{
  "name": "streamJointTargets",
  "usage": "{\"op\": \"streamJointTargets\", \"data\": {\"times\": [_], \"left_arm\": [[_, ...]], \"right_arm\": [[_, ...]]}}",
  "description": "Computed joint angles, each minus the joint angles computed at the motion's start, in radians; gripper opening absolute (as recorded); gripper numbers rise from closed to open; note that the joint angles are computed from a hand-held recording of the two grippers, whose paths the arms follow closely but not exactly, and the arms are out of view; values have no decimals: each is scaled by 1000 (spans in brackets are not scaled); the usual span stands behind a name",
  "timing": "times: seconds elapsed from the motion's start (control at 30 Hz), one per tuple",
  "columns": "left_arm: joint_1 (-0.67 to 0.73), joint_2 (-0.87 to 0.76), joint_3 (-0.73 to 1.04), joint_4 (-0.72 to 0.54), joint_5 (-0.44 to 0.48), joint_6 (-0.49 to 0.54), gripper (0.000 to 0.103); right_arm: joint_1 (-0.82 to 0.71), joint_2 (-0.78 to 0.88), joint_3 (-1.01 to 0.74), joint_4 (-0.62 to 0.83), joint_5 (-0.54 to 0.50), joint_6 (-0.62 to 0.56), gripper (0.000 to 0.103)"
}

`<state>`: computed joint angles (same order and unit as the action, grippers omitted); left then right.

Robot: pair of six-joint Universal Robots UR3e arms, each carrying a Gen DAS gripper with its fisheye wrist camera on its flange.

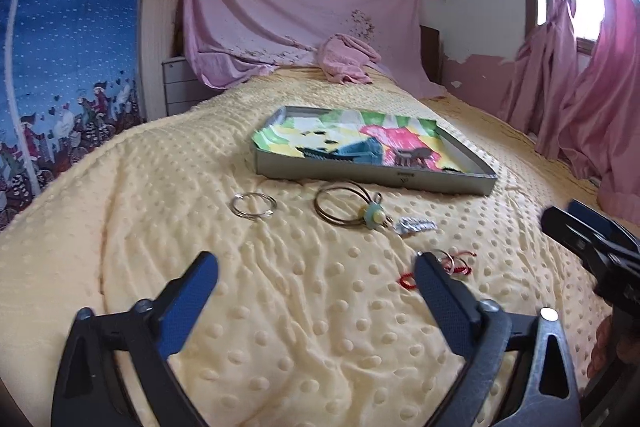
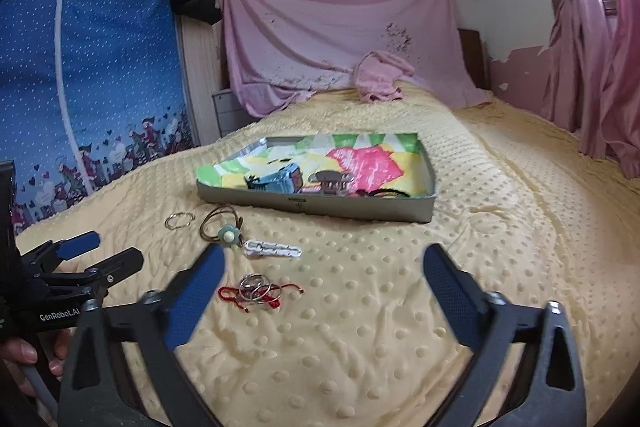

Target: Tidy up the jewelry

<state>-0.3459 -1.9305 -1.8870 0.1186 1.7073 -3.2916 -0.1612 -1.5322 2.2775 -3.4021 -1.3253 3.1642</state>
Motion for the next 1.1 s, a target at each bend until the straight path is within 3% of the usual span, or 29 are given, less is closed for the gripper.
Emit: {"op": "streamJointTargets", "data": {"times": [0.23,0.3,0.5,0.83,1.1], "left_arm": [[13,-27,28,-42,-126,67,52],[20,-42,54,-70,-169,78,37],[42,-94,130,-161,-288,83,20],[44,-204,309,-344,-353,74,15],[58,-237,349,-373,-390,50,15]], "right_arm": [[-24,65,-46,79,98,-33,47],[-16,87,-66,104,104,-47,39],[16,154,-146,191,103,-82,25],[46,258,-252,265,117,-93,19],[72,297,-298,302,105,-102,17]]}}
